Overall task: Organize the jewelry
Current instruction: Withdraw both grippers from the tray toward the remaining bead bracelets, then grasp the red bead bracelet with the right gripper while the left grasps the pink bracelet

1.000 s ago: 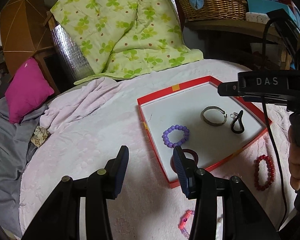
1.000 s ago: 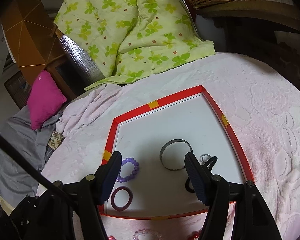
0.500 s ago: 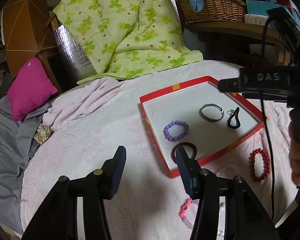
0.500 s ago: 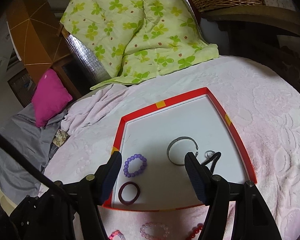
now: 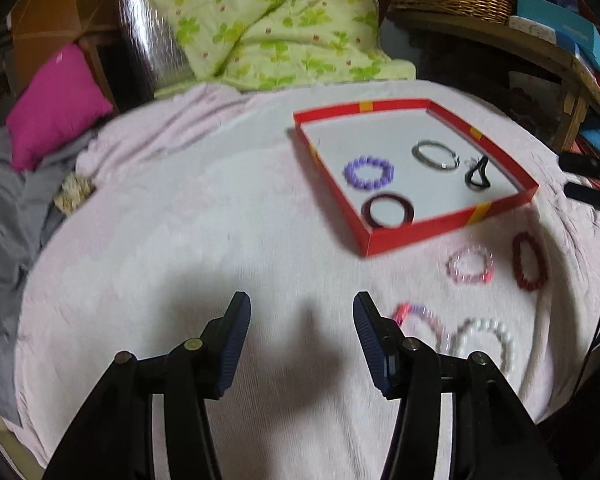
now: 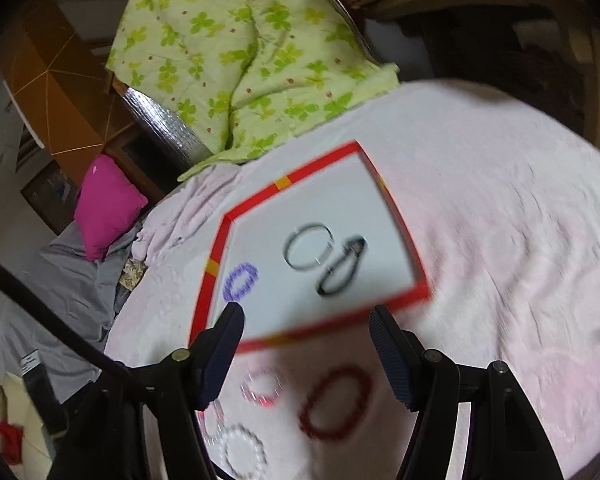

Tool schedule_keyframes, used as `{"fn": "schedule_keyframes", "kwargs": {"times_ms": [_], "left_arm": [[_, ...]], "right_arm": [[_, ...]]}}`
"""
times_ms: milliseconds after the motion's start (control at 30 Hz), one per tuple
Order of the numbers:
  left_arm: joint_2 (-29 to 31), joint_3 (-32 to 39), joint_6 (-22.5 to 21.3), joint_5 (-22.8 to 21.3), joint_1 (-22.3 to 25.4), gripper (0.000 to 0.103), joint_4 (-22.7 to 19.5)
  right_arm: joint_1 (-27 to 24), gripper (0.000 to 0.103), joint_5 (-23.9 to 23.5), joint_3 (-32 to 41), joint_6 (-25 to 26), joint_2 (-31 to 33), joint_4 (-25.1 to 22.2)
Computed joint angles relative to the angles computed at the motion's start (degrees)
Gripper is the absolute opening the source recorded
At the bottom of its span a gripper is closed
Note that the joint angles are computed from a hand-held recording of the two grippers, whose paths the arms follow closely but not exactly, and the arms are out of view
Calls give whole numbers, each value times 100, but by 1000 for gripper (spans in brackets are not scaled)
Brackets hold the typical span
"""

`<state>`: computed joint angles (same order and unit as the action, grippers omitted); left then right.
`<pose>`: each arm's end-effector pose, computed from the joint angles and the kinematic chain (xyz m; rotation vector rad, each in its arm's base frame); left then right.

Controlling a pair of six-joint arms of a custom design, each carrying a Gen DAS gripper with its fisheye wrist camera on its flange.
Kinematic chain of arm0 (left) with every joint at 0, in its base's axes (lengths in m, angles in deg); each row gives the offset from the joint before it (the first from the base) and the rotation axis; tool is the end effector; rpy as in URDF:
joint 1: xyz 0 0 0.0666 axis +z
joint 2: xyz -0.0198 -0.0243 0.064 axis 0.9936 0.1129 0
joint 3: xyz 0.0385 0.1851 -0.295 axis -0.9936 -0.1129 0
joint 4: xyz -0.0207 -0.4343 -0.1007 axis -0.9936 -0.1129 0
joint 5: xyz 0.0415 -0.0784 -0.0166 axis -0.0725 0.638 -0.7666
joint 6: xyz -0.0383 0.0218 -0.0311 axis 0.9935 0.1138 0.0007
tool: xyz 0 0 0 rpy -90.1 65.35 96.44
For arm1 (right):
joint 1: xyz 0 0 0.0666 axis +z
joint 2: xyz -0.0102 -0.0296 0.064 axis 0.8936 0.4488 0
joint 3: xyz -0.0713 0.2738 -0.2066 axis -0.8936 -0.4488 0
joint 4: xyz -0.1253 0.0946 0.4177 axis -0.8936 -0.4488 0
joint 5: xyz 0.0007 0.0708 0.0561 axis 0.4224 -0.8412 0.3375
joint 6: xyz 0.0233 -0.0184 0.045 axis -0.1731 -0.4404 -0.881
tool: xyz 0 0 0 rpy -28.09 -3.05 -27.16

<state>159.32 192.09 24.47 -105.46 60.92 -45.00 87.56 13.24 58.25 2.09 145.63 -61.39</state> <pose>0.5272 -0.2096 0.5320 0.1718 2.4319 0.0909 0.5721 0.2621 0.5480 0.1880 2.3385 0.6989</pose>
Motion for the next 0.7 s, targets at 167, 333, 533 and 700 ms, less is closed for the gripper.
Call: {"fn": "schedule_keyframes", "kwargs": {"times_ms": [167,333,533,700], "left_arm": [[-100,-216,216,414,83,55,-114],[-66,-232,332,777,117,54,-132],[31,-156,167,973,40,54,-112],[189,-38,8,1047,-30,54,-228]], "right_arm": [[-74,57,-538,-591,-156,-323,-16],[36,46,-568,-370,20,-96,-339],[72,44,-472,-145,103,123,-296],[10,44,-370,126,105,392,-569]]}}
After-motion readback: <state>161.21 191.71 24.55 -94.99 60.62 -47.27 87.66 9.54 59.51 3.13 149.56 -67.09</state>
